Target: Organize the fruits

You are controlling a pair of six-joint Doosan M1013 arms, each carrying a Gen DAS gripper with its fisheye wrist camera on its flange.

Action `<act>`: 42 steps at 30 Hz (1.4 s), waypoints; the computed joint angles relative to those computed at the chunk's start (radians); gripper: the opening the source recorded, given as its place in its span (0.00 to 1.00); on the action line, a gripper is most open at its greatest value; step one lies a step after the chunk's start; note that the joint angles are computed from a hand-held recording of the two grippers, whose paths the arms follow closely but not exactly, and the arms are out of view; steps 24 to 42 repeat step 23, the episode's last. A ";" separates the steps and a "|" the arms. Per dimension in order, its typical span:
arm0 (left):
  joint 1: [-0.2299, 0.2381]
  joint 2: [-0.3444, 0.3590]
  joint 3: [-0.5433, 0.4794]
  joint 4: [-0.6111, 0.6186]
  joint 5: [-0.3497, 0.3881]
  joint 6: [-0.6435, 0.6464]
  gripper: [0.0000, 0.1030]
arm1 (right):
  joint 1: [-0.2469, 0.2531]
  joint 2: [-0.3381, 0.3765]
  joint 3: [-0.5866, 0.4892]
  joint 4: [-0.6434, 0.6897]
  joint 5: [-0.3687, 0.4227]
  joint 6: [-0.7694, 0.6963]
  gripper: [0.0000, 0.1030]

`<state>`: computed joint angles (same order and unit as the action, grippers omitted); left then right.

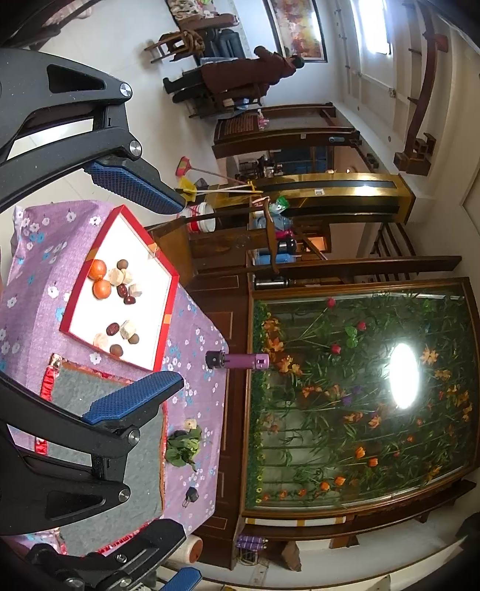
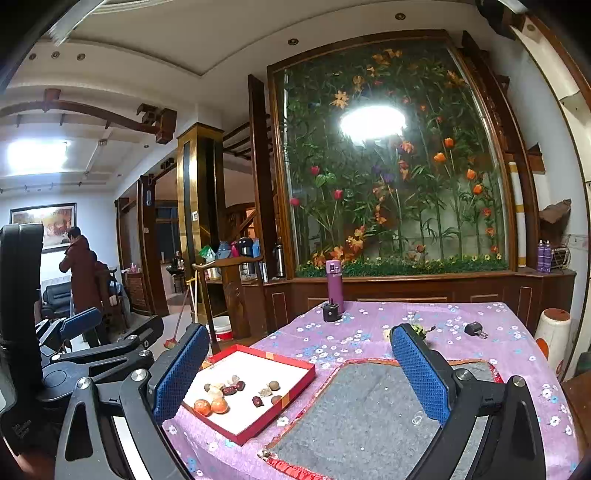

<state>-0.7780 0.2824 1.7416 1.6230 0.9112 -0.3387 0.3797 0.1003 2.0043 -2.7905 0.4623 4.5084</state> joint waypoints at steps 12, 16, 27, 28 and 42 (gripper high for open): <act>0.013 -0.013 0.011 -0.008 -0.096 0.002 0.85 | 0.003 0.004 -0.002 -0.003 -0.003 0.000 0.96; 0.013 -0.013 0.010 -0.006 -0.092 0.001 0.85 | 0.004 0.004 -0.002 0.003 -0.004 -0.005 0.96; 0.016 -0.013 0.009 0.007 -0.088 0.014 0.85 | -0.002 0.009 -0.005 -0.001 -0.013 -0.006 0.96; 0.016 -0.013 0.009 0.007 -0.088 0.014 0.85 | -0.002 0.009 -0.005 -0.001 -0.013 -0.006 0.96; 0.016 -0.013 0.009 0.007 -0.088 0.014 0.85 | -0.002 0.009 -0.005 -0.001 -0.013 -0.006 0.96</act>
